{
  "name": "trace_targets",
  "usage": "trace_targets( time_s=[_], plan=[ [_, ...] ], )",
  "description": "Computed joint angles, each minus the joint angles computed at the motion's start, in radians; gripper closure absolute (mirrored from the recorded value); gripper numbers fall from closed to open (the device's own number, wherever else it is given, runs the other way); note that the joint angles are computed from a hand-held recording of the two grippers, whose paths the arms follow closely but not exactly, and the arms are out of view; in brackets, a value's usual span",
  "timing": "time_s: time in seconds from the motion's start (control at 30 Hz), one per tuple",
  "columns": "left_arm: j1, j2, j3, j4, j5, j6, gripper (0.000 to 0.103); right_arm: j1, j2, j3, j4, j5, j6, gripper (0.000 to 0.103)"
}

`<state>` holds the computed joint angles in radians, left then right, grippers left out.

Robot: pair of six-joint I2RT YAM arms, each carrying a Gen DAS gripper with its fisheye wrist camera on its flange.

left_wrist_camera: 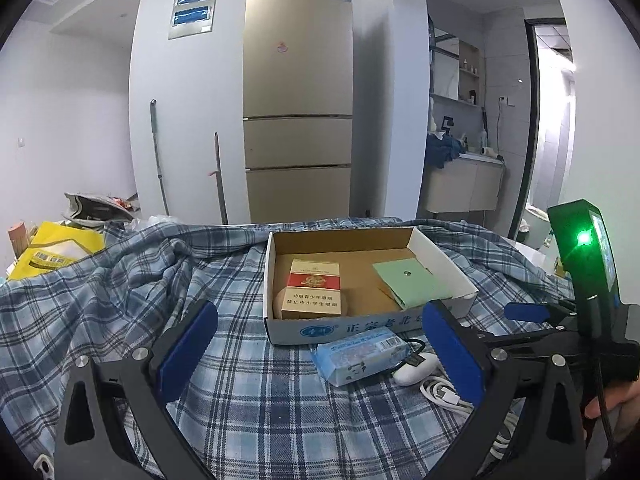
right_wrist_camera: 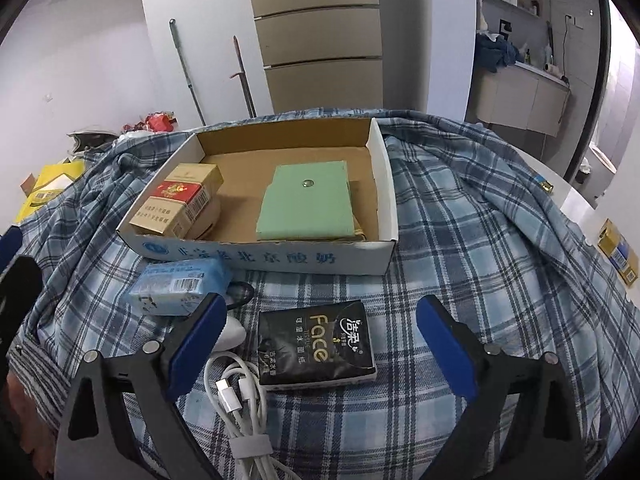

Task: Organize soft objects
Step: 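Move both grippers back and grasp the black Face tissue pack with the right gripper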

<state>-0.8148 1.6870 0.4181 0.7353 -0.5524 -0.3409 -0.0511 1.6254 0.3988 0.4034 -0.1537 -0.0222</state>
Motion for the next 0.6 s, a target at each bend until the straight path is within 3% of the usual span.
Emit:
trace_targets(
  time_s=[0.13,0.33,0.43,0.53,0.6],
  plan=[
    [0.006,0.003,0.004,-0.007,0.009,-0.001,0.000,-0.003,0.015,0.021,-0.033,-0.040,-0.020,0.009],
    [0.029,0.009,0.023,-0.055,0.031,-0.031,0.000,0.013,0.049,0.055,-0.071,-0.014,-0.018,0.015],
    [0.050,0.008,0.026,-0.074,0.052,-0.054,0.000,0.020,0.078,0.089,-0.125,0.010,-0.020,0.024],
    [0.028,-0.004,0.017,-0.074,-0.018,-0.063,0.000,0.041,0.101,0.120,-0.173,0.054,-0.038,0.028],
    [0.020,-0.007,0.009,-0.058,-0.027,-0.051,0.000,0.047,0.116,0.134,-0.188,0.053,-0.044,0.039]
  ],
)
